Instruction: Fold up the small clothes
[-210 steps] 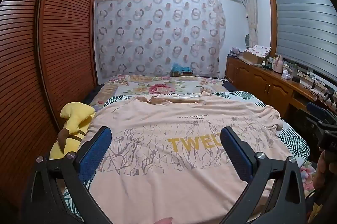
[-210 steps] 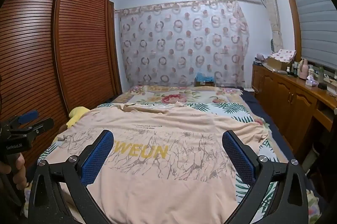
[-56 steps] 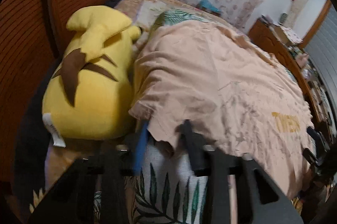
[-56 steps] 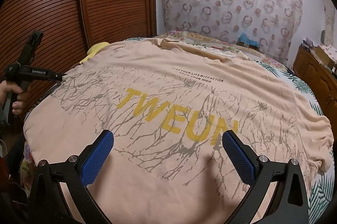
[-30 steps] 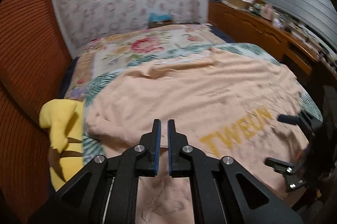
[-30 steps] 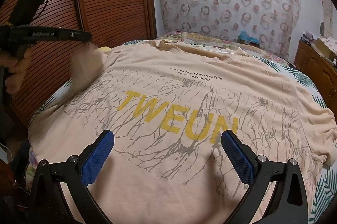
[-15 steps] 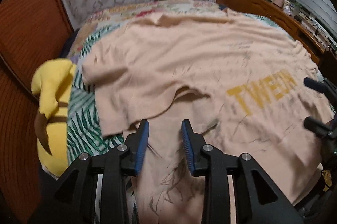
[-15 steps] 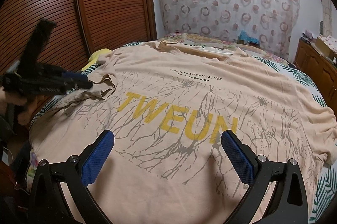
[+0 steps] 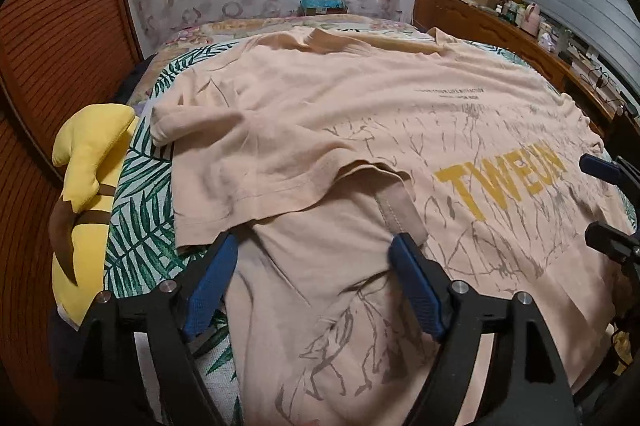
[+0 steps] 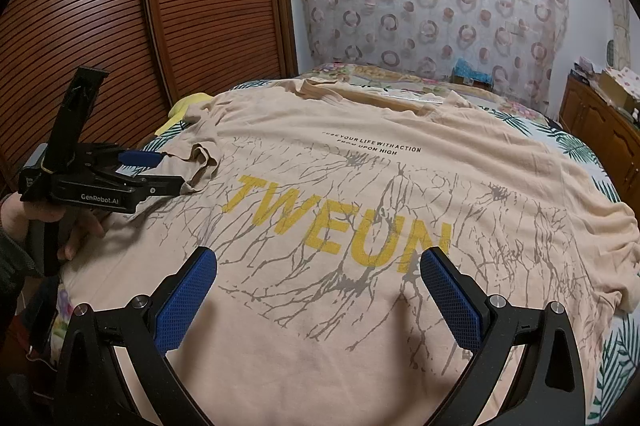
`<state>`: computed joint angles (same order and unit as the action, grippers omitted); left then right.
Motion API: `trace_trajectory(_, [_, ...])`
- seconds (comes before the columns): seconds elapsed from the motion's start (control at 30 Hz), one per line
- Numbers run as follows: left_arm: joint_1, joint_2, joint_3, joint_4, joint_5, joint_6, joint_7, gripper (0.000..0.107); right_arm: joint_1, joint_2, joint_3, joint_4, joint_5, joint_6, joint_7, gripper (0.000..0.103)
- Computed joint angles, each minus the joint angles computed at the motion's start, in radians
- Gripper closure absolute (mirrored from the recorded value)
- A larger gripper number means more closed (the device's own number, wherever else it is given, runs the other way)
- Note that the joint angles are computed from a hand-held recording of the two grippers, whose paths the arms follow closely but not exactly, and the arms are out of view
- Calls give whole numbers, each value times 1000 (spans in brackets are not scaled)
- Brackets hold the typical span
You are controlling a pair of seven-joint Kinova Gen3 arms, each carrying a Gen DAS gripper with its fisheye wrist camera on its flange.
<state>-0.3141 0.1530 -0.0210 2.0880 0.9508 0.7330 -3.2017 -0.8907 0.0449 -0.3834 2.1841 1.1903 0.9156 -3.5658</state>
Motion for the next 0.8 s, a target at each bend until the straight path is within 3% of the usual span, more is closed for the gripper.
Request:
trace_trajectory(0.2, [-8, -18, -8, 50, 78, -29, -77, 27, 9, -8, 4, 2, -7, -19, 11, 1])
trace_trajectory(0.33, [-3, -22, -18, 43, 48, -14, -50, 27, 23, -8, 8, -11, -31, -37, 57, 1])
trace_trajectory(0.57, [-111, -54, -96, 35, 106, 159, -59, 27, 24, 14, 18, -77, -48, -27, 199, 1])
trace_trajectory(0.63, [-134, -55, -118, 8, 74, 202, -22, 27, 26, 22, 25, -104, -39, -34, 244, 1])
trace_trajectory(0.8, [-196, -67, -155, -21, 49, 249, -41, 27, 66, 59, 69, -176, 0, -158, 374, 5])
